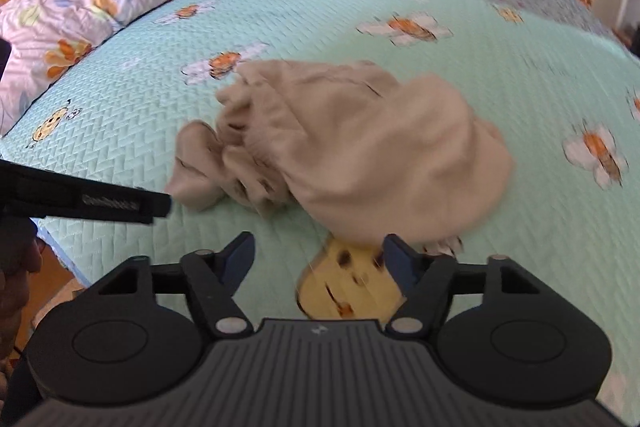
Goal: Fold clothes
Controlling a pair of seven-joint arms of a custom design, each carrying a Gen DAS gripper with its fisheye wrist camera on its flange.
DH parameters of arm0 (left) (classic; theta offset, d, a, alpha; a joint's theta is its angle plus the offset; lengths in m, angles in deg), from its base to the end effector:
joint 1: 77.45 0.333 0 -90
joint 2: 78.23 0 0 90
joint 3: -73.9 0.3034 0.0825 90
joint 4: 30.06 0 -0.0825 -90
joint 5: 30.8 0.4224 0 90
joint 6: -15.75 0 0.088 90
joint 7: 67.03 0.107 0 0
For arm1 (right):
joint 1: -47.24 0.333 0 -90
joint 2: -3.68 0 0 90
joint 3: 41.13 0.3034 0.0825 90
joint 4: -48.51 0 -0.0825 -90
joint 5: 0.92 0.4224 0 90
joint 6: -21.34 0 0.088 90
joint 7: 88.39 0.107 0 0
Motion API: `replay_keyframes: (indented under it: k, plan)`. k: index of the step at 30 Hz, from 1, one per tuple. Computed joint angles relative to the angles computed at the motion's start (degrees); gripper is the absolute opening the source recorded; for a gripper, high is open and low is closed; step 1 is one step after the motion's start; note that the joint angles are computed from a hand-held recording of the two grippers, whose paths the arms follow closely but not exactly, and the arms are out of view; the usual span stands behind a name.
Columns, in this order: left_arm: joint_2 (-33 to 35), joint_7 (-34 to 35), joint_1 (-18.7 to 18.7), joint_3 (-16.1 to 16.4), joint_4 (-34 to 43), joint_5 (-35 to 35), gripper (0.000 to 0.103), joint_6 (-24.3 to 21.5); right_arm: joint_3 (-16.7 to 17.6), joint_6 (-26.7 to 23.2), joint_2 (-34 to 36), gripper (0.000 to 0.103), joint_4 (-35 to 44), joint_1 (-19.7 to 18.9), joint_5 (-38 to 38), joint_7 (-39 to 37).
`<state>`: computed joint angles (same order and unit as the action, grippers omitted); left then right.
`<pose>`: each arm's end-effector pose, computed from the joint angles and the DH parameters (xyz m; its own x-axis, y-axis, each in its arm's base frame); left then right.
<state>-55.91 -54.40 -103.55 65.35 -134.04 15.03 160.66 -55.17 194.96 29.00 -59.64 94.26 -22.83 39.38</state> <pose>0.5729 -0.3962 0.3260 0.1656 -0.9856 0.0335 -0.8135 -0.1557 -0.5604 0.5636 0.4166 0.3175 0.3543 -0.9337 -0.0512 -0.7073 -0.2317 -0.6678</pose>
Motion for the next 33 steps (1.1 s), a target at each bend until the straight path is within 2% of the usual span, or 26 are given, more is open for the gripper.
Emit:
replay_keyframes:
  k: [1,3,5,7,10,11,12,13,15,16,18,21,23,25,26,27,29,30,33]
  plan:
    - [0.6,0.4,0.2,0.0,0.7,-0.1,0.071,0.3,0.4,-0.8,0.9,0.061,1.4,-0.5,0.4,-0.5]
    - [2.3,1.7,0.4,0.0,2.5,-0.6,0.071,1.1,-2.0,-2.5,3.6,0.061,4.6,1.2,-0.9,1.5]
    - [4.4,3.9,0.7,-0.1,4.3,-1.8,0.071,2.3,-2.5,-3.9,5.5,0.061,6.9,1.1,-1.6,2.1]
    - [6.8,5.9,0.6,-0.1,6.7,-3.8,0.071,1.4,0.1,-4.9,7.2,0.058,8.9,-1.4,-0.5,0.0]
    - [9.2,7.2,0.0,0.5,8.7,-5.9,0.068,1.5,2.0,-7.6,9.8,0.044,12.0,-3.1,0.7,-2.1]
    - [9.7,6.8,-0.8,1.4,9.1,-5.2,0.068,1.6,2.5,-8.6,10.6,0.033,13.1,-3.6,1.1,-2.8]
    - [10.0,6.6,-1.4,2.0,9.4,-4.3,0.066,1.8,2.8,-8.8,11.0,0.027,13.6,-4.1,1.5,-3.0]
    - [10.3,6.9,-1.7,2.3,9.8,-3.9,0.061,1.8,3.1,-8.8,11.4,0.024,13.9,-4.5,1.9,-3.2]
    - [10.1,7.0,-2.0,2.8,9.6,-3.2,0.040,3.0,3.5,-8.3,11.5,0.005,14.1,-5.4,2.9,-3.5]
    - [9.8,6.8,-1.9,2.9,9.3,-3.2,0.025,3.5,2.8,-7.1,10.9,0.005,13.5,-5.2,3.0,-2.6]
    - [9.4,6.5,-1.7,3.0,8.7,-3.6,0.020,4.0,-1.9,-2.9,9.7,0.005,11.8,-2.7,2.1,2.0]
    - [8.5,6.5,-1.6,3.0,7.3,-3.4,0.016,5.0,-10.8,1.3,8.1,0.004,10.0,2.4,0.5,8.6]
    - [7.7,6.0,-1.5,3.0,6.1,-3.2,0.016,5.8,-14.9,4.1,6.8,0.005,8.3,4.6,0.3,10.3]
    - [6.4,4.0,-1.8,3.4,4.6,-2.3,0.016,7.3,-13.3,4.5,4.7,0.013,6.6,3.3,2.0,7.7]
    - [5.7,2.4,-2.3,3.8,4.0,-1.2,0.016,7.9,-13.3,5.0,3.9,0.024,5.4,3.5,2.6,7.1]
    - [5.1,0.6,-3.1,4.5,3.5,0.5,0.016,8.0,-14.0,5.9,3.3,0.040,4.0,4.5,2.8,6.7]
    - [4.3,-2.4,-4.0,5.2,3.4,3.8,0.021,7.9,-16.3,8.4,2.7,0.056,1.1,7.5,3.0,6.0]
    - [4.3,-2.9,-3.9,5.1,3.7,4.7,0.023,7.8,-16.2,8.9,3.0,0.058,1.0,7.9,3.2,5.1]
    - [4.9,-4.3,-3.8,5.2,5.5,7.6,0.031,7.8,-9.8,6.3,4.1,0.058,2.9,3.6,5.5,-0.3]
